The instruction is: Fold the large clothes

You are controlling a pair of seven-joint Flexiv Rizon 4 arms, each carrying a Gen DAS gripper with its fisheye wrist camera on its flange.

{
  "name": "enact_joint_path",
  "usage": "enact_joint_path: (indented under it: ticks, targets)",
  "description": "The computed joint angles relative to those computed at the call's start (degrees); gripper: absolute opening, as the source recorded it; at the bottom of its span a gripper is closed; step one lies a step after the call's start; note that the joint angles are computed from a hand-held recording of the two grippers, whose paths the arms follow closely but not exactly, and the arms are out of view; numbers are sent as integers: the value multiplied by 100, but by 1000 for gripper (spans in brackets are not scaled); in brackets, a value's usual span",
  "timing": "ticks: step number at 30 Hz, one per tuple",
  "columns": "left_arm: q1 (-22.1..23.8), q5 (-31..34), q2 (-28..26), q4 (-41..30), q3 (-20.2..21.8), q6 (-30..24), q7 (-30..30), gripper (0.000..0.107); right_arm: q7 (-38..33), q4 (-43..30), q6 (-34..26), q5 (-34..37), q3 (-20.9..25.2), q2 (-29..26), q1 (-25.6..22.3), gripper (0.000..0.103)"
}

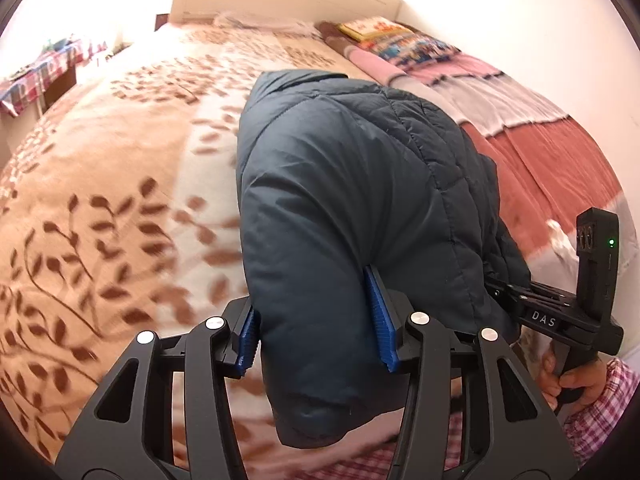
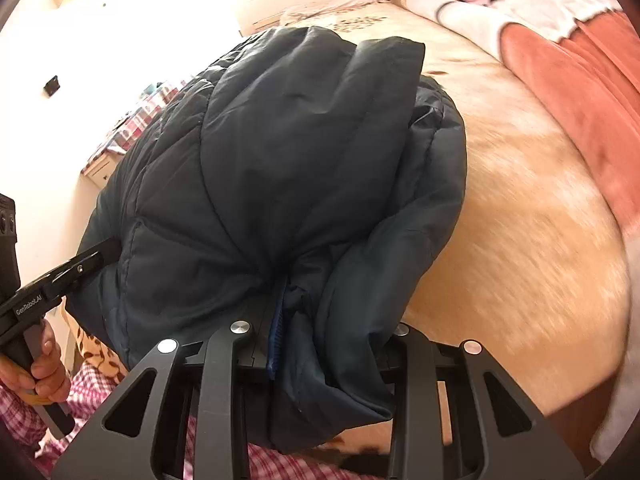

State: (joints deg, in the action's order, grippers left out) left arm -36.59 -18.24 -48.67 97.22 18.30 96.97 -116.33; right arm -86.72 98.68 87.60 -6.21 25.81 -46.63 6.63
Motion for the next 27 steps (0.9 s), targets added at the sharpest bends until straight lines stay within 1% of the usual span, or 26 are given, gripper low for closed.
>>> enact_joint_path:
  ticks: [3, 4, 5, 7, 10, 11, 12, 13, 14, 18, 22, 24, 25, 26, 27]
  targets:
    - [58, -59, -37, 59, 209, 111, -51, 48, 108, -376, -115, -125, -190, -168, 408, 31]
    - [69, -99, -57, 84, 308, 137, -57, 48, 169, -572, -172, -179, -284, -249, 610, 31]
    - [75, -152, -78, 108, 389, 150, -69, 47, 143, -818, -268, -232, -288, -394, 652, 31]
    - [153, -233, -94, 160, 461, 188, -58, 47, 208, -1226, -408, -315, -424, -578, 971, 31]
    - [307, -335, -115, 236, 484, 244, -12, 47, 143, -2046, -779, -429, -474, -999, 1255, 31]
    - [369, -372, -127, 259, 466, 269, 3, 48, -62, -2214, -912, -345, -457, -1054, 1228, 31]
    - [407, -422, -159, 252, 482, 251, 22, 48, -7, -2421, -993, -444, -517, -1161, 1361, 31]
    - [417, -469, -184, 268, 490, 260, 18, 48, -117, -2564, -1095, -426, -510, -1218, 1352, 31]
    - [489, -488, -186, 294, 434, 295, 33, 48, -148, -2754, -1176, -423, -583, -1306, 1462, 31]
    - [693, -567, -227, 346, 183, 502, 139, 48, -225, -3058, -1258, -367, -888, -1452, 1739, 31]
    - [656, -779, -243, 419, 136, 610, 292, 50, -235, -2986, -1252, -225, -957, -1430, 1738, 33]
    - [395, -990, -283, 401, 417, 438, 330, 54, -175, -2964, -1286, -152, -971, -1406, 1731, 37]
    - [189, -1087, -326, 368, 649, 297, 312, 57, -106, -2922, -1291, -100, -986, -1367, 1731, 38]
    - [-59, -1144, -393, 333, 962, 129, 277, 58, -65, -2933, -1328, -63, -974, -1361, 1717, 41]
    - [-218, -1133, -438, 313, 1173, 17, 213, 59, -67, -2955, -1375, -36, -943, -1362, 1681, 45]
